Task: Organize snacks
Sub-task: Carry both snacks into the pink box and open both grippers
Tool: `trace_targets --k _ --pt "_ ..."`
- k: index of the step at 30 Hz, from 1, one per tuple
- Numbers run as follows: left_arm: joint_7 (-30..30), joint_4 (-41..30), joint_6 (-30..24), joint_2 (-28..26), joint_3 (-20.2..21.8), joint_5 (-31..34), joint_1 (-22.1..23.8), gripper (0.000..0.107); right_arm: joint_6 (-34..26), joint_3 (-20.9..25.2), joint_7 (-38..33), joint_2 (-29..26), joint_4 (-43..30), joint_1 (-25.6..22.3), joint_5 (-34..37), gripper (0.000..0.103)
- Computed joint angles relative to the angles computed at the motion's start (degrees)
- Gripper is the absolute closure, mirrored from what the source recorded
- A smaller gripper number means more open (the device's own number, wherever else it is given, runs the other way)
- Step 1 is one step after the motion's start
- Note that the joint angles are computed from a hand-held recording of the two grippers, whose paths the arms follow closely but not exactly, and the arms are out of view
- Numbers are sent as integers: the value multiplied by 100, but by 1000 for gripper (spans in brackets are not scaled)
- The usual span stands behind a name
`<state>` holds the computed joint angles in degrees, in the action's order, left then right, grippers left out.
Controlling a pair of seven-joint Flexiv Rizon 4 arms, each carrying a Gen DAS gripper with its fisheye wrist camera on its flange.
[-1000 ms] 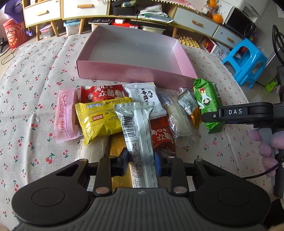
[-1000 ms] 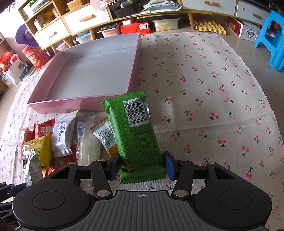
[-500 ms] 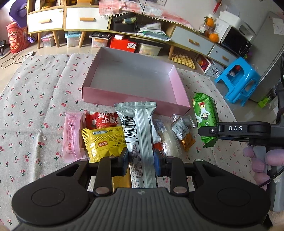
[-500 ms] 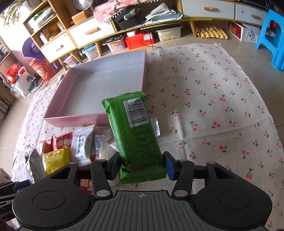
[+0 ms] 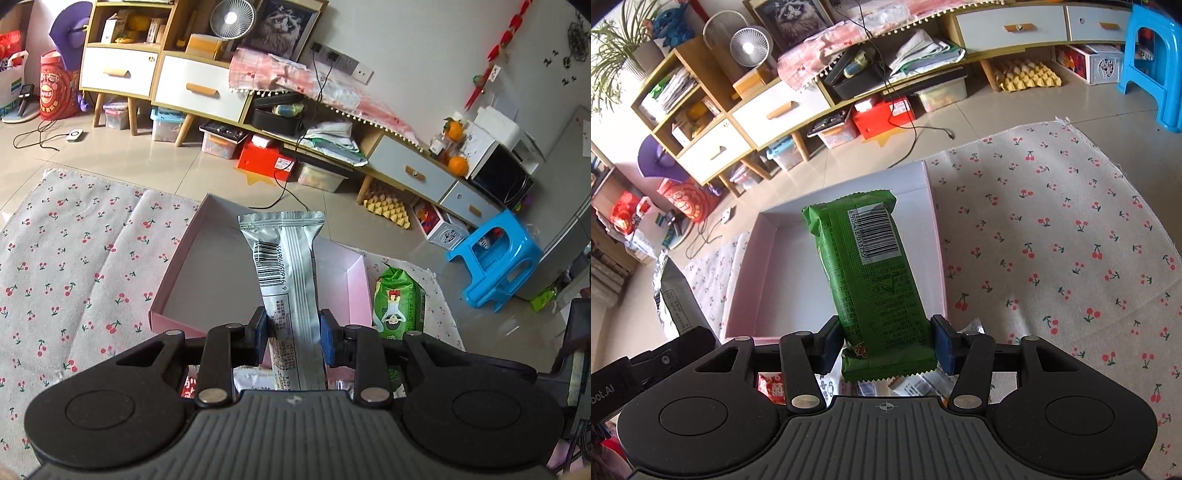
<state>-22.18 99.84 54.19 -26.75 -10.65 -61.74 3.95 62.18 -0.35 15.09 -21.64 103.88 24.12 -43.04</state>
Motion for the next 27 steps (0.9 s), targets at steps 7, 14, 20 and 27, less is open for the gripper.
trace_targets --k 7,14,20,27 --pt "1142 -227 1165 -434 -403 -1240 -203 80 1300 -695 983 -382 113 0 -892 53" --pt "1749 -491 2008 -746 -462 -1486 -427 80 1139 -594 498 -784 -260 -68 -454 53" --pt "814 -544 2094 -915 -315 -330 -395 80 814 -432 -138 -983 -495 -3 286 53" --pt "258 -486 2081 -930 -464 509 -118 76 516 -469 -533 -967 -561 132 557 50"
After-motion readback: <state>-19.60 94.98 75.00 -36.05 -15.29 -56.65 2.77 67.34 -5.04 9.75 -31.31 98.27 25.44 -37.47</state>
